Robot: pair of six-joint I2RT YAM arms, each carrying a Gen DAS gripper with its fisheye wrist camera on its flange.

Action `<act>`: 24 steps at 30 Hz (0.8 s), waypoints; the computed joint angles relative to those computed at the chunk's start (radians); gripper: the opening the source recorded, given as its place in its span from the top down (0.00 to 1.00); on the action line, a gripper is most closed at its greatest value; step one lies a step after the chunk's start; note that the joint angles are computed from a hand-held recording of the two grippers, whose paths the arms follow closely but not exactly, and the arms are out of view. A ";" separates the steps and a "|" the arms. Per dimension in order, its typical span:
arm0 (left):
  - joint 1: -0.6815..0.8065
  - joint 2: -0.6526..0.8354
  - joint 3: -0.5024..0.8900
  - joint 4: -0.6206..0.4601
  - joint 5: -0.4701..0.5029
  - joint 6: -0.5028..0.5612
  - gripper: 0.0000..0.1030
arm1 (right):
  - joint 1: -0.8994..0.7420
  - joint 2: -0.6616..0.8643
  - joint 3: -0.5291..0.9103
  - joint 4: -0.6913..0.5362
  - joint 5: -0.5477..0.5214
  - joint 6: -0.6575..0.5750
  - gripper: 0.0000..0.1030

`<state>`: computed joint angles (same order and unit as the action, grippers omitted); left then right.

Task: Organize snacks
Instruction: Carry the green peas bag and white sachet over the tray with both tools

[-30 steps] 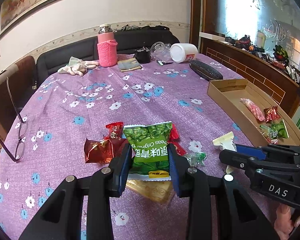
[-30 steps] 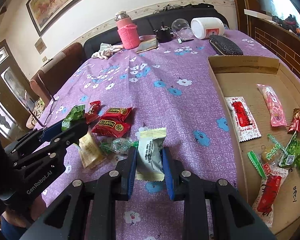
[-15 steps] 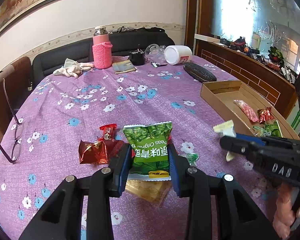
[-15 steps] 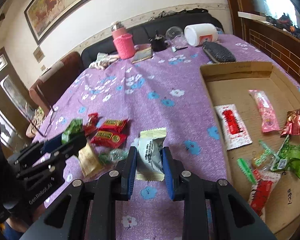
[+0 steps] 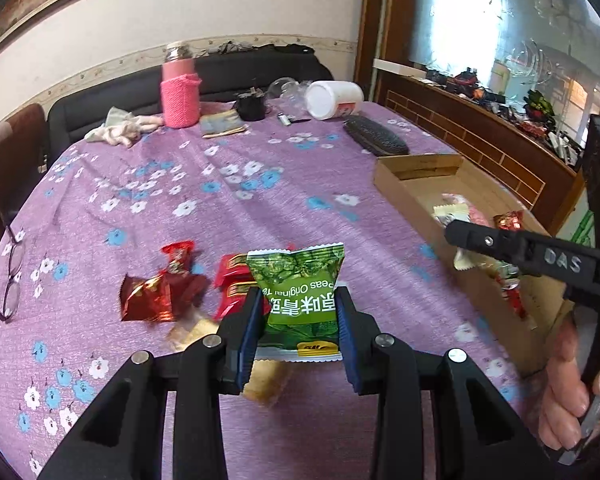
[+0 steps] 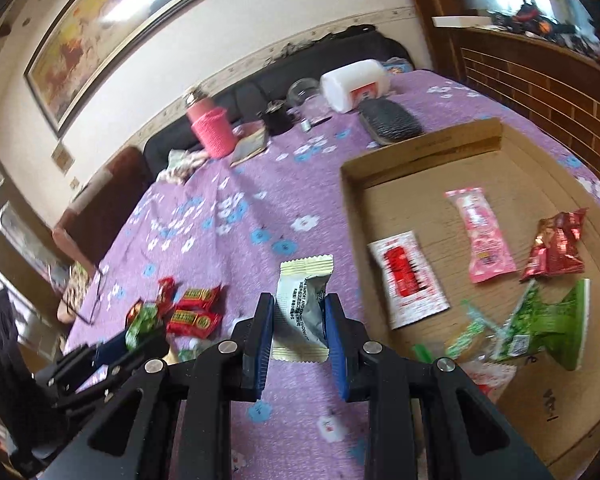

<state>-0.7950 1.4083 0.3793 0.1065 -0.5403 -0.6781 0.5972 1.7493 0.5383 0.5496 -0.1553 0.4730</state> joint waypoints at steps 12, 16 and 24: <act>-0.112 0.268 0.348 -0.049 0.067 0.044 0.66 | -0.262 -0.018 -0.028 -0.004 -0.081 0.163 0.74; -0.109 0.396 0.477 -0.048 0.133 0.050 0.66 | -0.320 0.001 -0.011 -0.044 -0.079 0.210 0.74; -0.078 0.576 0.666 -0.074 0.222 0.048 0.66 | -0.372 0.012 0.003 -0.111 -0.015 0.251 0.74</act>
